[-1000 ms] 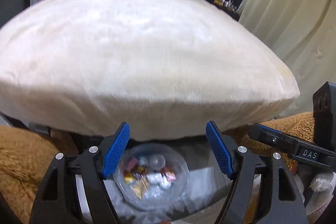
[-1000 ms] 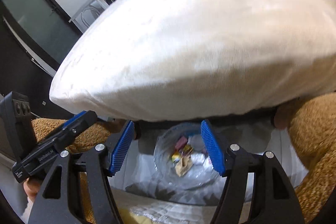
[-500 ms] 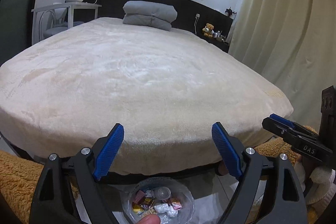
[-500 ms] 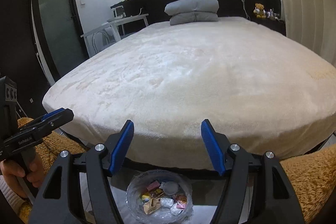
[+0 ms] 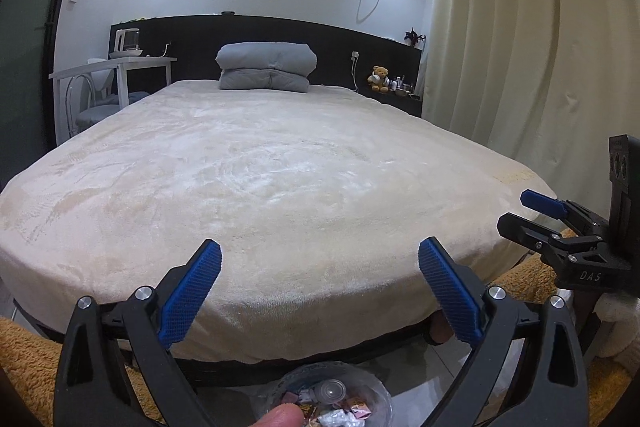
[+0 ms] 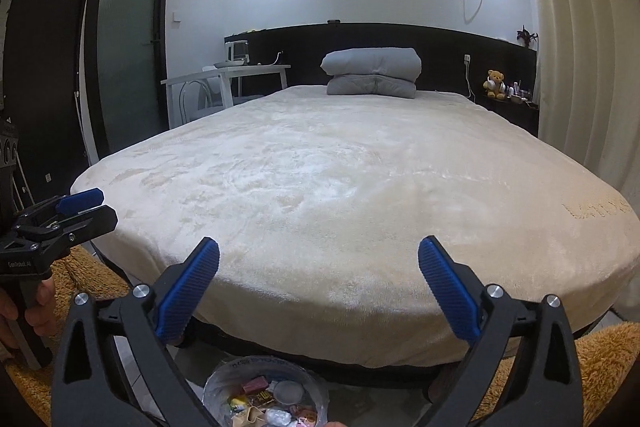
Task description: Collect trash
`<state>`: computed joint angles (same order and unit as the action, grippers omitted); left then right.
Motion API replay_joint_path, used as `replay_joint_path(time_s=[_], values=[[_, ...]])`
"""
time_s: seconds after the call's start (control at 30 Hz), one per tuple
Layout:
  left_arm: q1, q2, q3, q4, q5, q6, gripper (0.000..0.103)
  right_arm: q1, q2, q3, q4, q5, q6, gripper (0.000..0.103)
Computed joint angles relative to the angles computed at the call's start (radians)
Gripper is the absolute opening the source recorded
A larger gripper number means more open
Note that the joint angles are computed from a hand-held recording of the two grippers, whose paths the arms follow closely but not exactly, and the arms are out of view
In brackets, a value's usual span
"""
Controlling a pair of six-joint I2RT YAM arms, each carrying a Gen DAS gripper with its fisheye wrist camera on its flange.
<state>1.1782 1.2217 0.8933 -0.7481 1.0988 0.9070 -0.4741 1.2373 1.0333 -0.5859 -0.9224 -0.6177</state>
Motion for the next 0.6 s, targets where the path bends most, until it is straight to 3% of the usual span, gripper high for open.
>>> replay_joint_path(time_s=[0.6], values=[[0.012,-0.015,-0.017,0.009,0.020,0.033,0.097,0.010,-0.013,-0.019,0.011,0.004,-0.011,0.098]])
